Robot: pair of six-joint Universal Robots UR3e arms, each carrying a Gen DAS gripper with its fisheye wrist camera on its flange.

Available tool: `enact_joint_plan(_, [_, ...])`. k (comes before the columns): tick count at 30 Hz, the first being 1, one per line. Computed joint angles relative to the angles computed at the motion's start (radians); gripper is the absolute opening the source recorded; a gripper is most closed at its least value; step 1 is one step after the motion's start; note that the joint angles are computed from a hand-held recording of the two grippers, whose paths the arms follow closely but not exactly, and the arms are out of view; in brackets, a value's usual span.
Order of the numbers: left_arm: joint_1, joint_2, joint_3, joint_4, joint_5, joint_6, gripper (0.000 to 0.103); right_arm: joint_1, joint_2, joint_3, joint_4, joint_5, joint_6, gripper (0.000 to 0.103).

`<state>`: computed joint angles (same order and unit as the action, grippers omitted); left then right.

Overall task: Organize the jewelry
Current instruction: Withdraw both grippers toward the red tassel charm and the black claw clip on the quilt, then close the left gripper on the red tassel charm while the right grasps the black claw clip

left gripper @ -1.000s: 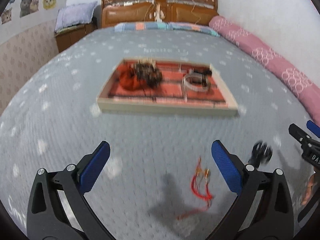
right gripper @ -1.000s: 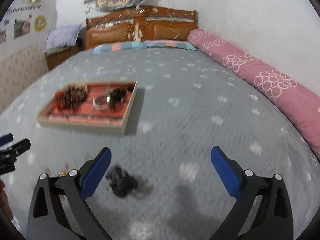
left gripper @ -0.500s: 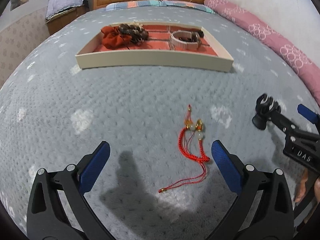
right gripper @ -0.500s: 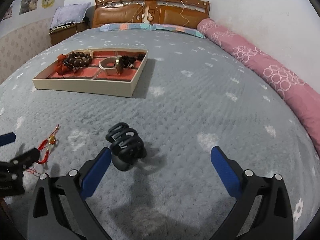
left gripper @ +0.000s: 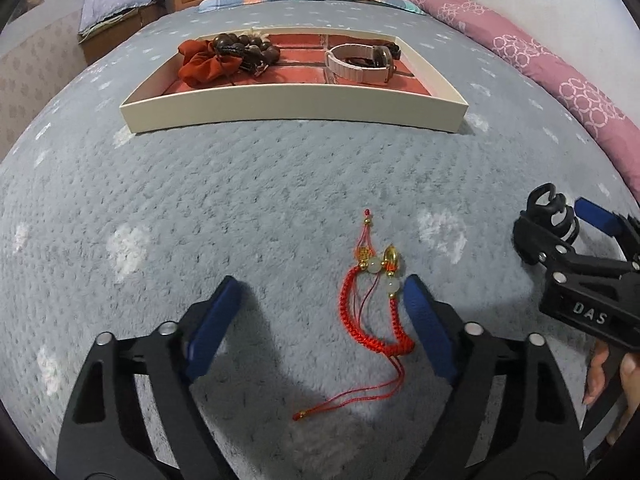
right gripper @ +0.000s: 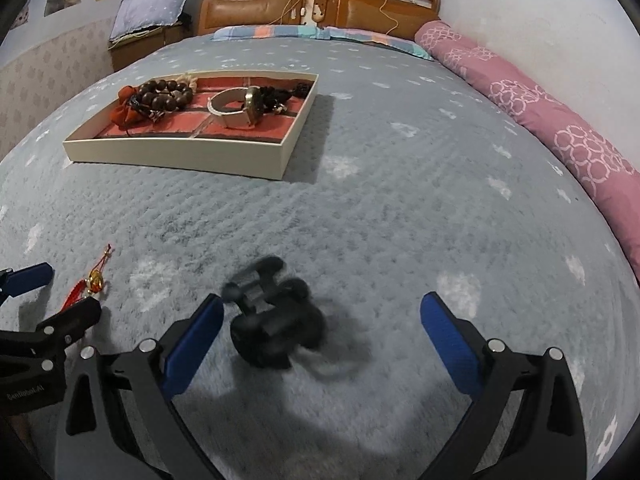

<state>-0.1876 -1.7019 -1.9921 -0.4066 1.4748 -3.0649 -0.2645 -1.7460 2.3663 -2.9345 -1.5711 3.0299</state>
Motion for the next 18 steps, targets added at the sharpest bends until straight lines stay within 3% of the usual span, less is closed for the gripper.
enact_joint_plan(3, [0.001,0.007,-0.012,0.014,-0.002,0.002,0.064,0.002,0.011,-0.014,0.023,0.01,-0.008,0.07])
enact_joint_plan(5, [0.006,0.012,-0.017,0.014,-0.016,0.01,0.058,0.007,0.011,-0.013,0.021,0.012,-0.014,0.067])
enact_joint_plan(11, [0.008,0.026,-0.026,0.011,-0.021,0.033,0.037,0.006,-0.005,-0.01,0.043,0.048,-0.029,0.04])
enact_joint_plan(15, [0.034,0.036,-0.029,-0.002,-0.038,0.055,0.016,0.019,-0.004,-0.011,0.038,0.034,-0.021,0.038])
enact_joint_plan(18, [0.077,0.048,-0.035,-0.023,-0.086,0.076,0.01,0.016,-0.01,-0.009,0.043,0.038,-0.015,0.038])
